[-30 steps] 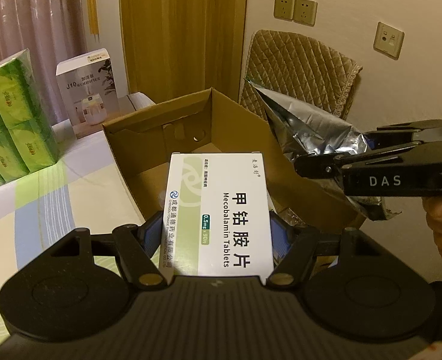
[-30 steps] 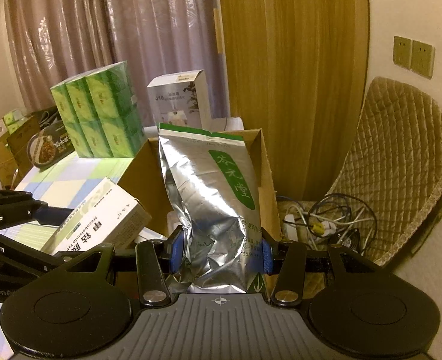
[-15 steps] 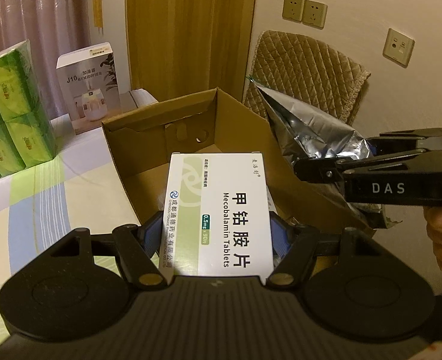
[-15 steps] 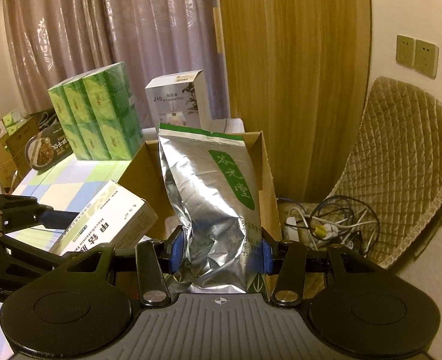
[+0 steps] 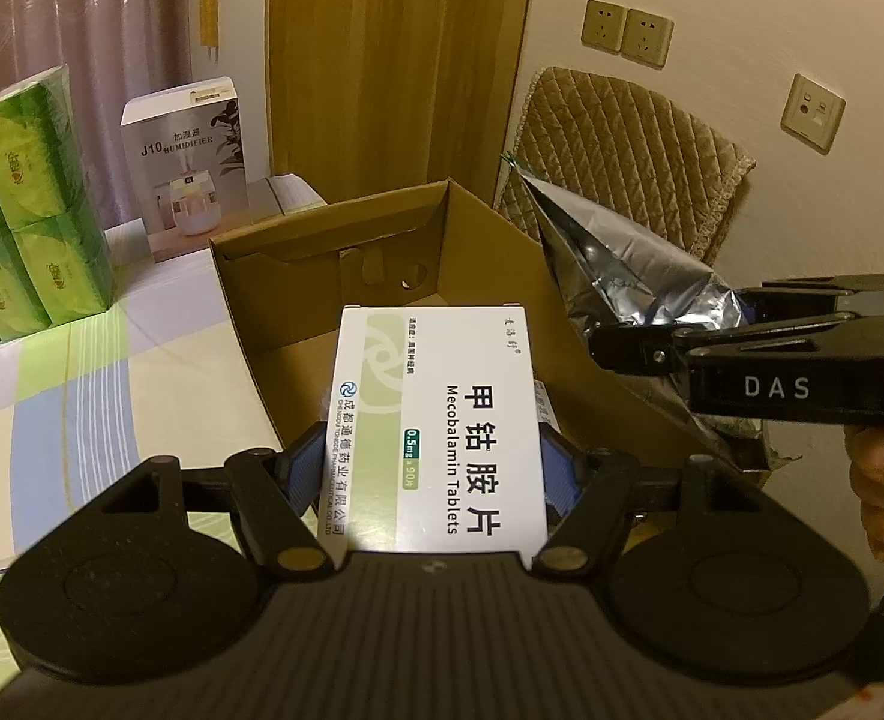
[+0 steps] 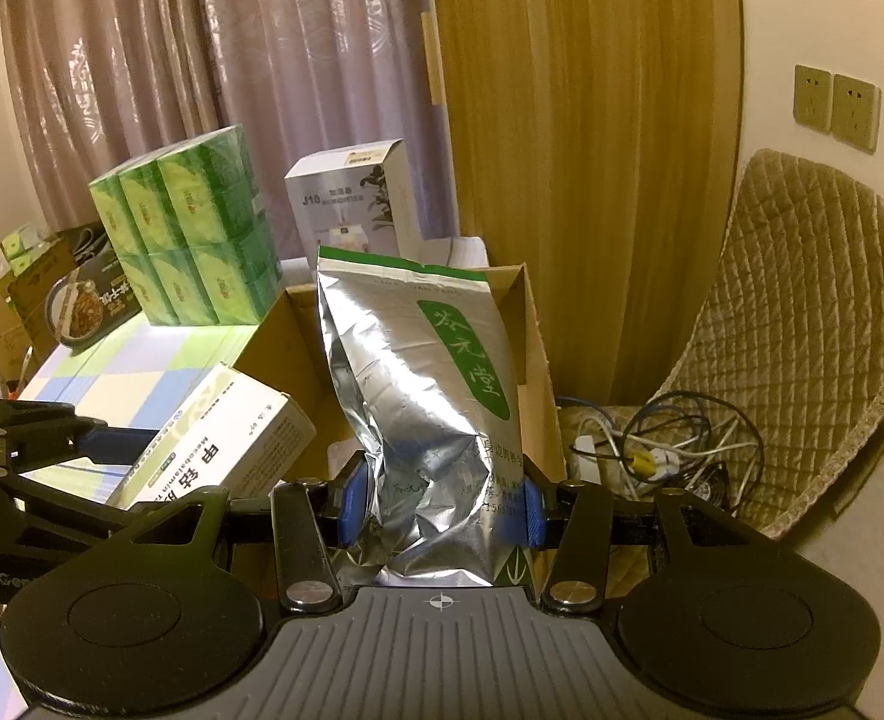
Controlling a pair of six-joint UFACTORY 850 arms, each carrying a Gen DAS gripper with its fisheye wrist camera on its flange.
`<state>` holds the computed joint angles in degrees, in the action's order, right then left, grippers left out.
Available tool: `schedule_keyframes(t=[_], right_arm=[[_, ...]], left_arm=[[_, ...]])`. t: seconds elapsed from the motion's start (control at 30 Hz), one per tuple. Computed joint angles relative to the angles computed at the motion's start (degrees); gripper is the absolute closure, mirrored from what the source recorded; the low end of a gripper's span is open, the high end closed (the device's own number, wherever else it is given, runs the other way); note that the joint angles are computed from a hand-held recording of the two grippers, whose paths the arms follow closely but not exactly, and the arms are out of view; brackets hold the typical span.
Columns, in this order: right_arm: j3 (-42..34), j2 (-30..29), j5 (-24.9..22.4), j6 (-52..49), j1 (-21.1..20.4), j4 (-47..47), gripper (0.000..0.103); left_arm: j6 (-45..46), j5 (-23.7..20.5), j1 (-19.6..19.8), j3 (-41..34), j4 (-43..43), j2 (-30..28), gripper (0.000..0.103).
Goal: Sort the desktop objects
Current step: 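Open the left gripper dropping the tablet box while the right releases the foil bag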
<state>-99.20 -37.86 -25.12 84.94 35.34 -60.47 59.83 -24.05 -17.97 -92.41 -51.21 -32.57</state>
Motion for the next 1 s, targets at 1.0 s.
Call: schedule_keyframes(t=[1.0], right_arm=[[0.8,0.64,1.85,9.0,1.36,-6.14,0.041]], left_arm=[[15.29,4.39,3.17,10.88,-15.77,8.14,0.026]])
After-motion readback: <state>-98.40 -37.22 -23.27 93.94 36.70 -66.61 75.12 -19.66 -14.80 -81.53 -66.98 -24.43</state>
